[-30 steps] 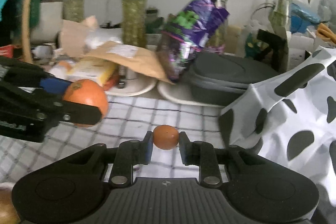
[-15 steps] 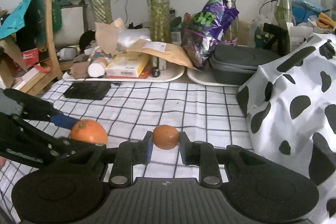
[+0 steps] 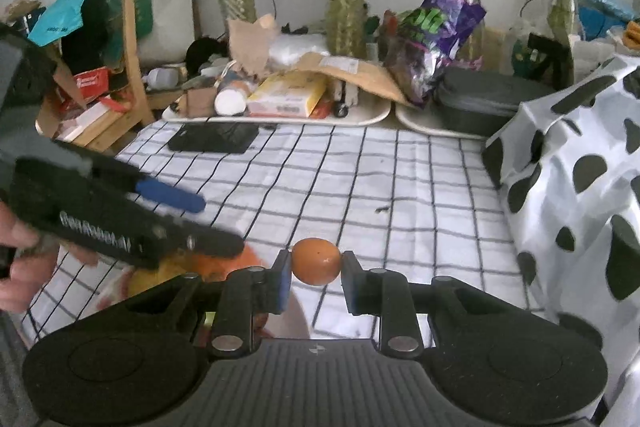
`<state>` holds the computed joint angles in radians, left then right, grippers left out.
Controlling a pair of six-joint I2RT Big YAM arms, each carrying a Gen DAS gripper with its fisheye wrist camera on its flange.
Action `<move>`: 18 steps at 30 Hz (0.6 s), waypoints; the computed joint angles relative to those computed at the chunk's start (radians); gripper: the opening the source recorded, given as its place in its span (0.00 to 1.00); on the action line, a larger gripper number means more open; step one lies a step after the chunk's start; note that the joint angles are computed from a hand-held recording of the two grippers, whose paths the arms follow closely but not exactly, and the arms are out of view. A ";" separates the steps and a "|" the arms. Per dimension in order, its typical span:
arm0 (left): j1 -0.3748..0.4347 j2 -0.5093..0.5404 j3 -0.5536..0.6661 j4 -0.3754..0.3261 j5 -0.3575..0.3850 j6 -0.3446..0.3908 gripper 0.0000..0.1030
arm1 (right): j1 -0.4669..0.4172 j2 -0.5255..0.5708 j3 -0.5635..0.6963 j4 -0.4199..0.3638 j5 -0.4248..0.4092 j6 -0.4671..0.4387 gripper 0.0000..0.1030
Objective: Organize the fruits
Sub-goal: 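Carry both oranges to the plate and open both tools to release them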
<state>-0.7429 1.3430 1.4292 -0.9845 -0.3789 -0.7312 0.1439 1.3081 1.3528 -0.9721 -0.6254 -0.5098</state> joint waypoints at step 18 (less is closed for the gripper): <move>-0.228 -0.031 0.033 -0.210 -0.321 -0.202 0.67 | -0.031 -0.101 -0.066 -0.100 -0.038 -0.013 0.89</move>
<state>-0.9706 1.3119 1.4625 -1.1945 -0.6996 -0.9333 0.1132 1.2067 1.2873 -1.0725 -0.6633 -0.5232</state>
